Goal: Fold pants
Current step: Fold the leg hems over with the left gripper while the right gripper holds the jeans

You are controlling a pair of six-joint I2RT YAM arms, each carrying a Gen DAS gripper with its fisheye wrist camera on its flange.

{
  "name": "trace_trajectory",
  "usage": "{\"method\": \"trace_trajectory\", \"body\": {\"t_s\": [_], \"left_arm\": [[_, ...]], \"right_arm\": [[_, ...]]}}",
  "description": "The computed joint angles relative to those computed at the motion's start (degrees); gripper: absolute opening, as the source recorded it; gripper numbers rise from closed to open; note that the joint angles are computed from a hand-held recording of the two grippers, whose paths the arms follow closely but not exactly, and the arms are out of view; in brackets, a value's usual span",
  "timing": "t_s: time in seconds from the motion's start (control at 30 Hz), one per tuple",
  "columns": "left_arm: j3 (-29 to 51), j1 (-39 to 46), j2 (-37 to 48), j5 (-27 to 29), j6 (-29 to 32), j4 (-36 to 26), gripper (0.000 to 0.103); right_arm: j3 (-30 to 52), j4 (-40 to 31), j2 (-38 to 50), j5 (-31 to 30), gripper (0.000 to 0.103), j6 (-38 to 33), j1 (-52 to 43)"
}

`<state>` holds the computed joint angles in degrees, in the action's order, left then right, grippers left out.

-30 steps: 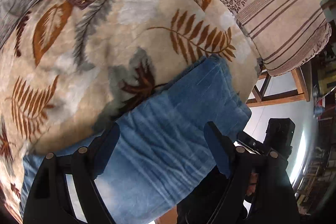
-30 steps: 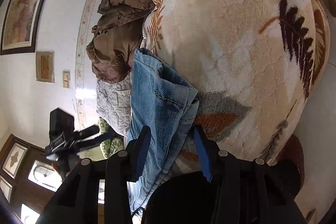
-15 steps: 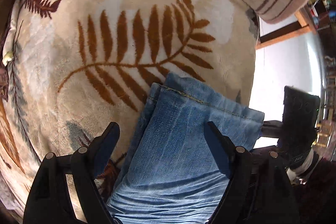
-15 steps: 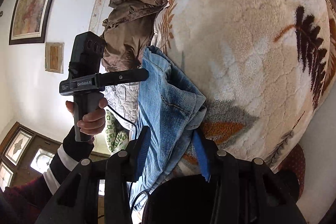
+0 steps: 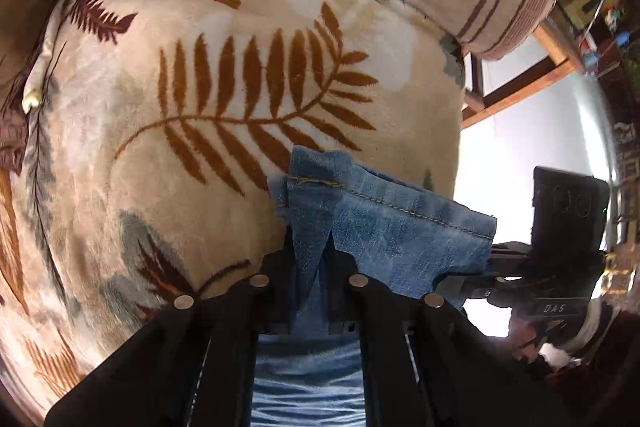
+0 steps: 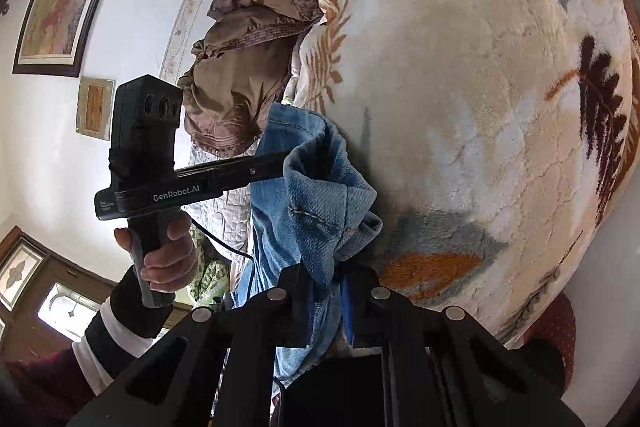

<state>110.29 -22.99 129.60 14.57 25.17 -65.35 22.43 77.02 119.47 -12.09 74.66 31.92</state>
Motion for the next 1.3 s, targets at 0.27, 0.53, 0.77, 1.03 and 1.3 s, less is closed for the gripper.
{"method": "trace_trajectory", "body": {"t_s": [0.27, 0.53, 0.77, 1.03, 1.3], "left_arm": [[-11.7, 13.1, -16.5, 8.6, -1.0, -0.4, 0.008], [-19.8, 30.2, -19.9, 0.8, -1.8, -1.2, 0.023], [-21.4, 49.1, -18.6, 3.3, -3.7, -5.1, 0.022], [-28.5, 54.6, -24.1, 14.0, 0.5, -6.8, 0.065], [-32.3, 44.2, -22.1, 11.8, -11.2, 2.1, 0.065]], "right_arm": [[6.7, -31.9, -25.3, 1.5, 0.009, -15.3, 5.3], [35.6, -62.2, -16.7, 0.2, 0.011, -27.5, 17.6], [64.1, -90.1, 1.7, -2.7, 0.041, -32.5, 24.9], [39.5, -72.3, -17.4, -5.7, 0.069, -17.4, 20.5], [35.1, -52.5, -8.1, -16.1, 0.069, 7.2, 18.6]]}}
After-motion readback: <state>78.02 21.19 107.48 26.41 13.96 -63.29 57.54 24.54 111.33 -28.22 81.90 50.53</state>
